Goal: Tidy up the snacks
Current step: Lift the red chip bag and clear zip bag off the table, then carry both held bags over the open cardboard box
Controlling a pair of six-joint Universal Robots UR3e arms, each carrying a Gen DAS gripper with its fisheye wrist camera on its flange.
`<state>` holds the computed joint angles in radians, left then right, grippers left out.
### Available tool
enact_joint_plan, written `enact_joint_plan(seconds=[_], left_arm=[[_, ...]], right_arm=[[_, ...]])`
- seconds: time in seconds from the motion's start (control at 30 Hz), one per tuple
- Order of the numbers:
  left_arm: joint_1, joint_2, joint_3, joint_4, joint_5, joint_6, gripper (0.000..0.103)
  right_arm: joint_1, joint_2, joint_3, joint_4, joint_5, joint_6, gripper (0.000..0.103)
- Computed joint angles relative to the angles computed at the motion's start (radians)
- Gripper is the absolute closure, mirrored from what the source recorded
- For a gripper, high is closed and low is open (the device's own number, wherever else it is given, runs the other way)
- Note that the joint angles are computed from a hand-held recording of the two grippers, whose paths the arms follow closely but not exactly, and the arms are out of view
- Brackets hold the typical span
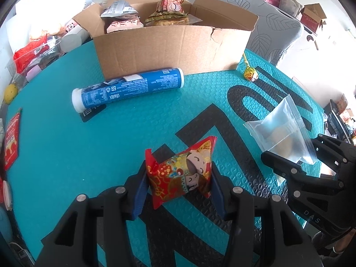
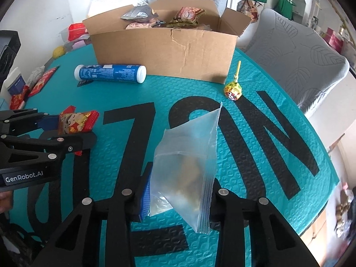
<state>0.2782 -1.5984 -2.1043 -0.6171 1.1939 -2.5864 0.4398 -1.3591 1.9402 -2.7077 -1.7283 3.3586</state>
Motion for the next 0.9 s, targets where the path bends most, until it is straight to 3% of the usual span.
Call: enact_joint_plan(seconds=[0.27, 0.9], left_arm=[[0.007, 0.061, -0.027, -0.035, -0.012, 0.007, 0.053], [0.016, 0.234, 0.025, -0.142, -0.081, -0.002, 0.053]], right_arm=[[-0.008, -0.073, 0.076, -0.050, 0.054, 0.013, 0.068], [0.013, -0.175, 0.034, -0.027, 0.064, -0.005, 0.068]])
